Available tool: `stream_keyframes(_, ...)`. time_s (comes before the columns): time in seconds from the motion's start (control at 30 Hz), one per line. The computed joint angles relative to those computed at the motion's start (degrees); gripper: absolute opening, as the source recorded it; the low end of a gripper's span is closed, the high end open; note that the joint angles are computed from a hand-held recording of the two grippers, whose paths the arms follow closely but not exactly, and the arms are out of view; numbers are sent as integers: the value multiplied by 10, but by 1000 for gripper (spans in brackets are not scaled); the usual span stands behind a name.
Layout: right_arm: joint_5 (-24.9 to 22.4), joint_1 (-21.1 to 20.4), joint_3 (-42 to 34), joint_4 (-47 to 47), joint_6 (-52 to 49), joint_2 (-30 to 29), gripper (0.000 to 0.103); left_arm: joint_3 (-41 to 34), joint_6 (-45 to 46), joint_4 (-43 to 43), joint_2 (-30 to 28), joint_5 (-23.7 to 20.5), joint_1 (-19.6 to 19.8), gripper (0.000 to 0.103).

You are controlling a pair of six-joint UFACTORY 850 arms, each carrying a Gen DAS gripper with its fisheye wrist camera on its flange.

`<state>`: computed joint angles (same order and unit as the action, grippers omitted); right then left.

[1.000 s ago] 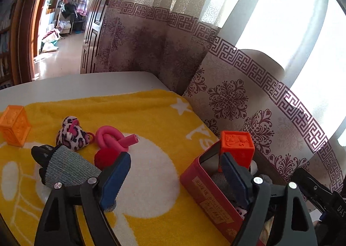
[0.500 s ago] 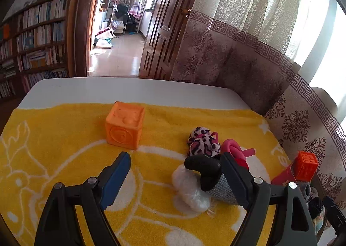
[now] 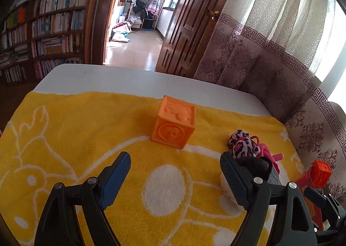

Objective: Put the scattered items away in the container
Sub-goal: 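Grasp light orange cube with left tool while right tool grasps grey black-toed sock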

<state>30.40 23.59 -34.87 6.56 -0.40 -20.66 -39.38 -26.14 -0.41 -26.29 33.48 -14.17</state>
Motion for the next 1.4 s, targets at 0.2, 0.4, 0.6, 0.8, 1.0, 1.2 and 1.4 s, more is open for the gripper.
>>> stream_keyframes(0.2, -7, 28, -58, 180, -171, -56, 79, 3, 4, -10, -10, 19, 10, 86)
stream_keyframes(0.4, -25, 17, -82, 132, -119, -90, 79, -5, 39, -25, -21, 17, 8, 87)
stream_keyframes(0.6, -42, -7, -92, 20, -4, -106, 52, -20, 75, -40, -33, 3, 1, 87)
stream_keyframes(0.8, -43, -26, -80, -76, 93, -93, 43, -68, 157, -83, -56, -38, -10, 87)
stream_keyframes(1.0, -48, -40, -73, -155, 173, -79, 43, -127, 249, -144, -87, -87, -13, 87)
stream_keyframes(1.2, -54, -41, -78, -175, 190, -84, 43, -172, 277, -144, -115, -129, -15, 86)
stream_keyframes(1.4, -54, -45, -76, -185, 201, -82, 43, -178, 250, -123, -123, -122, -12, 54)
